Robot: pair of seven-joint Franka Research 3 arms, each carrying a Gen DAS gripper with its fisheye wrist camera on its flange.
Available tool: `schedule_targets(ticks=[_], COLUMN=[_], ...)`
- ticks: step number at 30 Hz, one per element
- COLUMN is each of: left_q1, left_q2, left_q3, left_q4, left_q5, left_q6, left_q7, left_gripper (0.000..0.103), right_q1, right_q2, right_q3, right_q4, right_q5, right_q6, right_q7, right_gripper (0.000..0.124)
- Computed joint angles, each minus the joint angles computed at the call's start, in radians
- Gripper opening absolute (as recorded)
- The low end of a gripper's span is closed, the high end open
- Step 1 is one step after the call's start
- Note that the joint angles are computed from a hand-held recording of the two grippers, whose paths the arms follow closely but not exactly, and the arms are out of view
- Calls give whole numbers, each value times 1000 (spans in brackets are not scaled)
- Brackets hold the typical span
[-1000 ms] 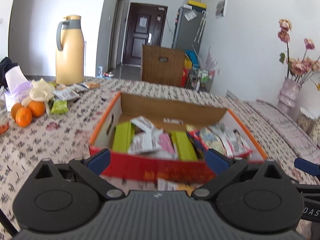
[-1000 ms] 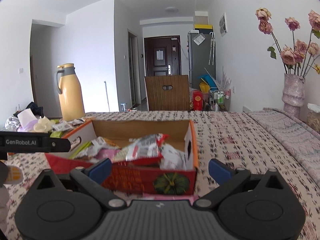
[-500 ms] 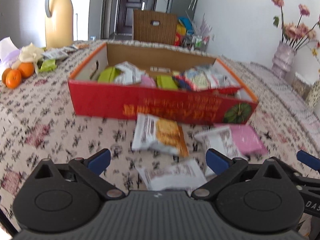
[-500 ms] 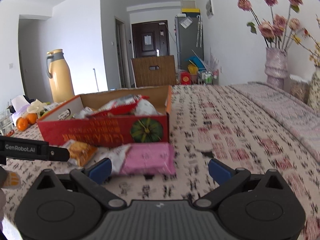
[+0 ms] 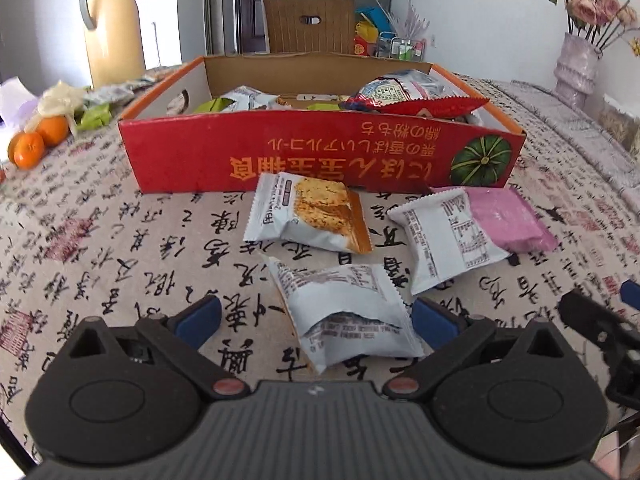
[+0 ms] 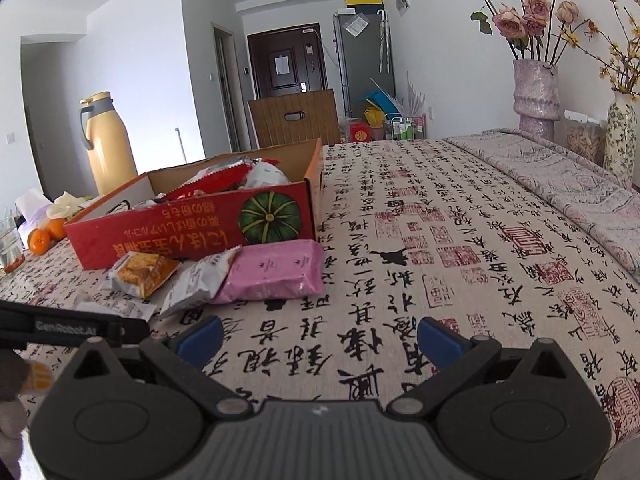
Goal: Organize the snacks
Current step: 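Grasp the orange-brown packet with the left gripper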
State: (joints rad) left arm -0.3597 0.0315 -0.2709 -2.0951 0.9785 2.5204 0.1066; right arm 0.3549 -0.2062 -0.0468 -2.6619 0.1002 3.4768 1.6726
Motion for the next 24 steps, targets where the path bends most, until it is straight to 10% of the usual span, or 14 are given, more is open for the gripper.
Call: schedule_targets(ticks=[6,24], left_q1=[-8,40], left_q2=[2,-78], left_q3=[-2,-7], left_q4=[-3,-102], left_q5=[47,174], left_q6=[-12,139], left_q7=[-33,-166], left_gripper=[100,20], right_q1=[7,-10], right_q2=[4,13], right_q3=[-10,33], right_q4=[1,5], right_q5=[-9,30], right_q6=[-7,-29], right_q7=[13,-18], right_gripper=[103,103])
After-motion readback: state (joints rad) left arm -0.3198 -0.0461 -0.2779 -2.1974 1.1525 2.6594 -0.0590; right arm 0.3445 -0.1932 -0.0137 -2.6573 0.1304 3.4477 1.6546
